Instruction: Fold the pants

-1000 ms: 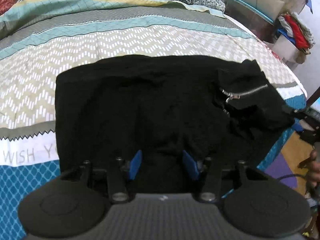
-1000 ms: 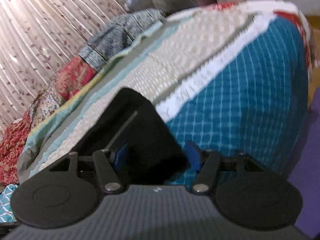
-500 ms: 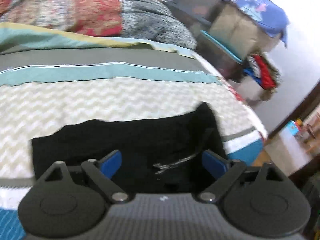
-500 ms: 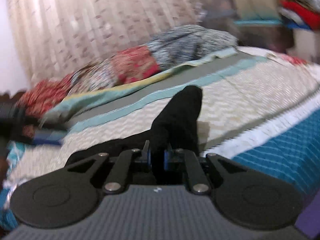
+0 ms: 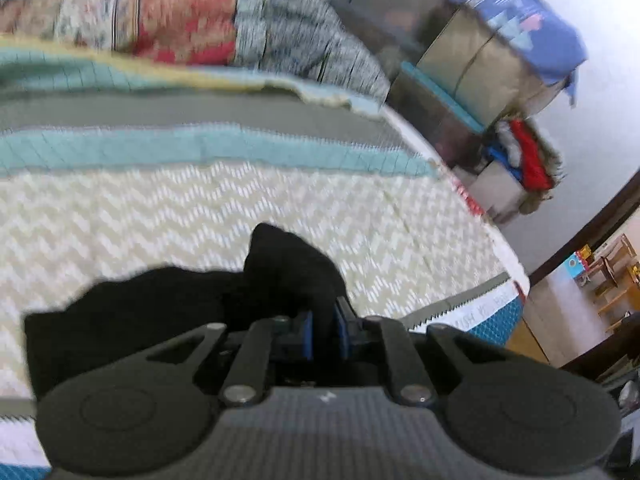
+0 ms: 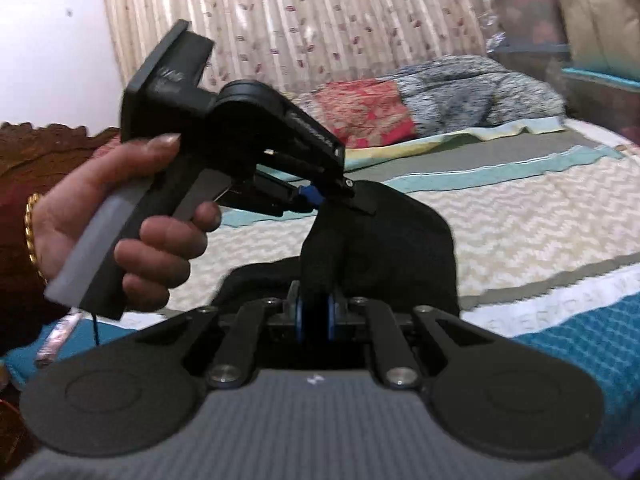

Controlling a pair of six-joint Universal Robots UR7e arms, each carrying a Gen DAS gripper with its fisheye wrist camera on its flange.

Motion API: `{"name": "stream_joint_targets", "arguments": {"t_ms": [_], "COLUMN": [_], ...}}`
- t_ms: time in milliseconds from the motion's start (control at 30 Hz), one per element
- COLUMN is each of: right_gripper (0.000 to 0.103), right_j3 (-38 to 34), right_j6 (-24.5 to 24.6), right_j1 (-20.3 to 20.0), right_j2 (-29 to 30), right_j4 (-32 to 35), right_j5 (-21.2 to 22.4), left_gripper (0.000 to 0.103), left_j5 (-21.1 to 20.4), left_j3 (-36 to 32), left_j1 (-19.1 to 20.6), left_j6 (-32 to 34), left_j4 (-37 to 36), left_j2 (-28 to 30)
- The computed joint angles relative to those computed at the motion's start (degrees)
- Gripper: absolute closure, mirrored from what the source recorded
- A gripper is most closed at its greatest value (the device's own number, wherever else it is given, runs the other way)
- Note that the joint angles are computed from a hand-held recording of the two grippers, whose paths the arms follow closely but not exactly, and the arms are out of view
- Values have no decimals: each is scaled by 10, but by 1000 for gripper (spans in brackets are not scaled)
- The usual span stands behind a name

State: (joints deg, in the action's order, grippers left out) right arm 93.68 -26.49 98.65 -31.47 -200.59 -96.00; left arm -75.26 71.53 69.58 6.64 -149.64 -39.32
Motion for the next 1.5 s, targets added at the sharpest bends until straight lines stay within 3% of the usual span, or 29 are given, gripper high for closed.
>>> {"name": "stream_joint_targets", "arguments": {"t_ms": [133, 333, 467, 633, 700, 767, 833, 933, 1167, 1267, 1333, 1367, 1433, 1500], "right_gripper": [89, 89, 89, 88, 83, 59, 53, 54, 64, 65, 65, 65, 63, 63], "right_j3": [-29, -90, -122, -157, -150, -136, -107, -54, -4, -12, -26, -25, -52, -34], "right_j6": [-25, -37, -52, -62, -65, -78, -94, -103, -8, 21, 32, 36, 57, 83], "right_j1": [17, 35, 40, 40, 39, 39, 36, 31, 1, -11, -14, -14, -18, -22], "right_j2": [19, 58, 84, 111, 106, 89, 69, 40, -2, 1, 11, 14, 36, 27], "right_j4": [35, 133, 195, 275, 277, 286, 266, 199, 76, 77, 106, 123, 163, 147], "right_j5": [23, 41, 28, -28, -24, 0, 25, 30, -5, -26, -56, -92, -146, -132], "left_gripper": [92, 92, 92, 90, 77, 74, 66, 56, 46, 45, 44, 43, 40, 40], "left_j5": [-8, 11, 23, 57, 64, 52, 59, 65, 21, 42, 119, 140, 128, 118], "left_j3": [47, 80, 98, 108, 109, 112, 115, 131, 216, 249, 264, 268, 271, 264], "left_j1": [12, 47, 74, 103, 109, 113, 110, 102, 94, 82, 64, 61, 68, 72], "left_j6": [14, -11, -40, -65, -81, -91, -87, -74, -66, -40, -9, 2, -19, -49], "left_j4": [-51, -78, -96, -96, -99, -114, -119, -140, -147, -145, -134, -132, -127, -105], "left_j2": [-46, -89, -99, -83, -75, -76, -80, -93, -158, -169, -160, -155, -156, -163]}}
